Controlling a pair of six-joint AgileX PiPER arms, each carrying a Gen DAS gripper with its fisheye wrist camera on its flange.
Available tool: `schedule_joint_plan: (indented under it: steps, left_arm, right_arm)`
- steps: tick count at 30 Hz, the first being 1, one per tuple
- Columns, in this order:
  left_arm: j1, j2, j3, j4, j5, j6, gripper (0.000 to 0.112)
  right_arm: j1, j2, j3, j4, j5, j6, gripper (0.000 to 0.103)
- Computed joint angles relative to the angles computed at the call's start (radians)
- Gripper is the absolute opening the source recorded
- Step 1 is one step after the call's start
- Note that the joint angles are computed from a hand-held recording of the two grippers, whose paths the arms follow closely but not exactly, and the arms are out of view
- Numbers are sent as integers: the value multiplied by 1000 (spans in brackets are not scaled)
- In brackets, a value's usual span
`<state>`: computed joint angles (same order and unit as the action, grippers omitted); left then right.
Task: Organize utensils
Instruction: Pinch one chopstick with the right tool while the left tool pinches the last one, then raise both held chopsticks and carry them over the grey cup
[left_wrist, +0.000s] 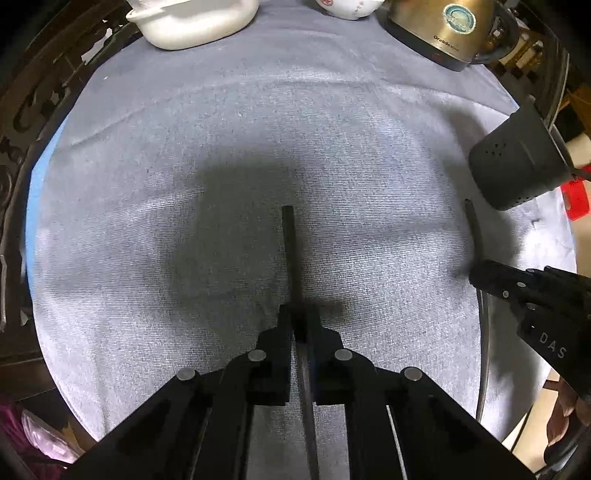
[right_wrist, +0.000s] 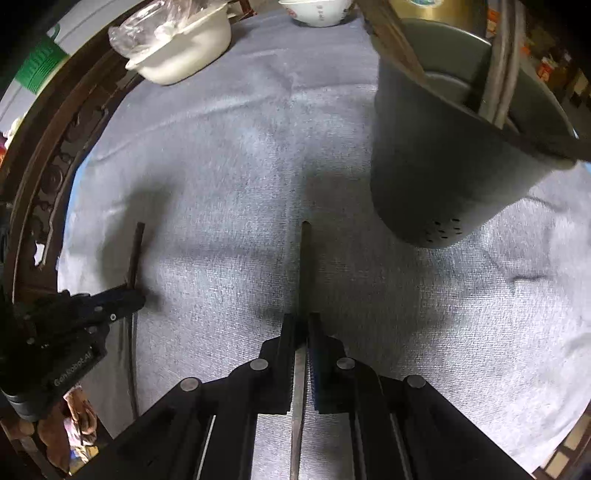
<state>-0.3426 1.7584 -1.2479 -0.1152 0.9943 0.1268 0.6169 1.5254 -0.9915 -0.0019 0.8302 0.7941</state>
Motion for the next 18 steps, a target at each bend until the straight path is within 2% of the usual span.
schedule_joint_plan:
  steps: [8, 12, 18]
  left_arm:
    - [94, -66, 84, -105, -23, 95, 6]
    - [183, -175, 161, -160, -1, 170, 6]
    - [268, -253, 179, -232, 17, 241, 6]
  right_arm:
    - [53, -70, 98, -45, -87, 113, 7]
    - [95, -131, 163, -75, -137, 187, 7]
    - [165, -203, 169, -171, -125, 300, 7]
